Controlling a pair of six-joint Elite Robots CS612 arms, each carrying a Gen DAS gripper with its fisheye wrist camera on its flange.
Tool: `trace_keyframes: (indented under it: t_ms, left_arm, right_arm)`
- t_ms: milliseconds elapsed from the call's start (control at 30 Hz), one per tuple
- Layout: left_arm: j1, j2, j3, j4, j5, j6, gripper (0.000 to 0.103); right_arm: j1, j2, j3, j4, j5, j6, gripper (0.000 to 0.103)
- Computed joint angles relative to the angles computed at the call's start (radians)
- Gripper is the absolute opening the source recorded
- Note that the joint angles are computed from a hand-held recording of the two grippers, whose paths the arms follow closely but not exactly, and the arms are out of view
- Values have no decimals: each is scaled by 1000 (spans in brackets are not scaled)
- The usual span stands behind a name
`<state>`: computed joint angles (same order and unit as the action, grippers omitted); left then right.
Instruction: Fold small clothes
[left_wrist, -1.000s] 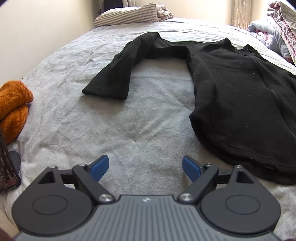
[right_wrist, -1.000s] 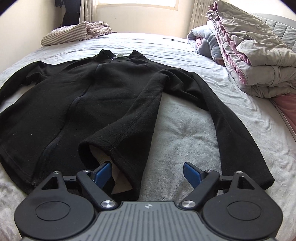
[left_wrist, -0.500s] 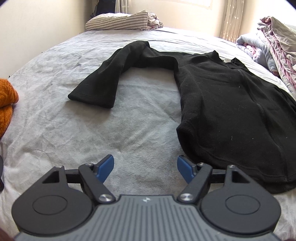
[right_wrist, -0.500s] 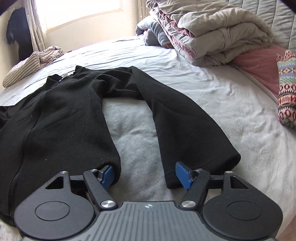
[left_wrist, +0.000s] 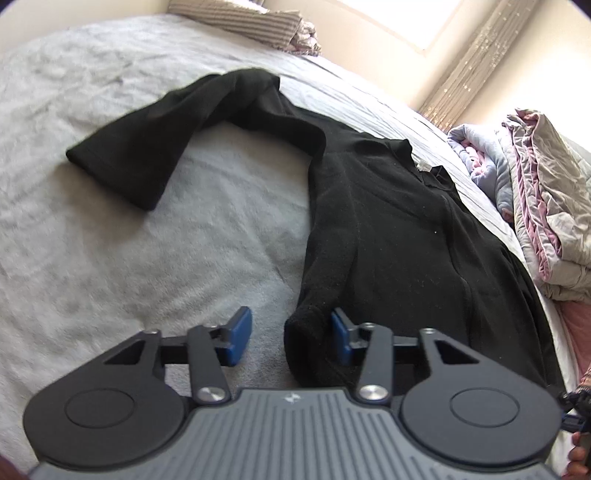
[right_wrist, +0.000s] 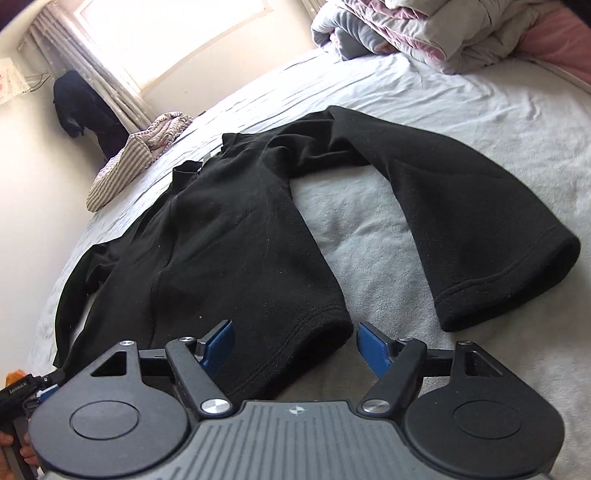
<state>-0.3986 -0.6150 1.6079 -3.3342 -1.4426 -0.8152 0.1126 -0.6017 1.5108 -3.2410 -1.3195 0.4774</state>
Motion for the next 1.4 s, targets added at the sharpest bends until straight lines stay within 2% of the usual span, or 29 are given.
trace_keyframes:
  t_ms: [67,100,133,167,267,333,400,433,500,633,733,767,800,833,867,933,967,1033,1167,1200,1267,1333,1400]
  left_arm:
    - [12,19,-7,-30,-50,-64,4]
    - [12,21,-4,-43,-57,-81,5]
    - [9,17,3,-53,-45,-86,4]
    - [3,10,13,-58,-30,-77,4]
    - [-7,-18,48,-99,-15,-85,4]
    - [-13,-37,67,-103,-4,-93,4]
    - [-18,-52,80,-84,0,-95,4]
    - [-20,-57,85,-73,3,-88,4]
    - [-27,-59,85,-28,18,-54,5]
    - [-28,-37,62,71,20,-38,7]
    - [-41,-42,63,81,61,13,9]
    - [-47,-48,65,91,81,23,15]
    - [-54,-54,68,94,107,32,17]
    - [-65,-62,74,103,154,44,36]
    - [-77,-69,83,97,208,61,62]
    - [-95,-74,95,53,280,85,87]
    - [-100,-76,98,32,297,101,87]
    - [-104,-81,93,30,295,110,88]
    - [-122,-73,62,37,316,142,97]
    - [-127,-70,54,39,324,157,97]
    - [-134,-62,35,39,327,190,98]
    - [-138,-52,9,46,320,223,98]
    - [-142,-44,-14,52,319,252,98]
  right_arm:
    - [4,16,-15,-9,-20,48,49]
    - [3,20,-16,-28,-21,71,22]
    - [0,23,-17,-42,0,96,8]
    - [-5,22,-12,-65,17,135,8]
    - [-6,-2,15,-115,-6,144,6]
    - [-12,-19,33,-138,4,168,6]
    - [-12,-34,48,-138,-23,158,6]
    - [-10,-41,53,-127,-45,145,6]
    - [-12,-46,62,-106,-42,137,6]
    - [-3,-31,44,-18,-73,90,6]
    - [5,-19,33,21,-93,53,7]
    - [7,-16,35,3,-103,30,9]
    - [8,-26,46,3,-110,14,16]
    - [10,-34,58,-17,-128,-2,30]
    - [14,-42,71,-47,-166,-31,38]
    - [19,-48,87,-104,-242,-97,66]
    - [22,-50,90,-109,-296,-142,69]
    - [23,-51,82,-78,-355,-214,71]
    - [23,-40,63,-7,-394,-314,72]
    - [27,-33,54,3,-414,-339,70]
    - [35,-20,37,36,-460,-397,49]
    - [31,-17,34,25,-455,-427,2]
    - [23,-30,37,11,-462,-426,0]
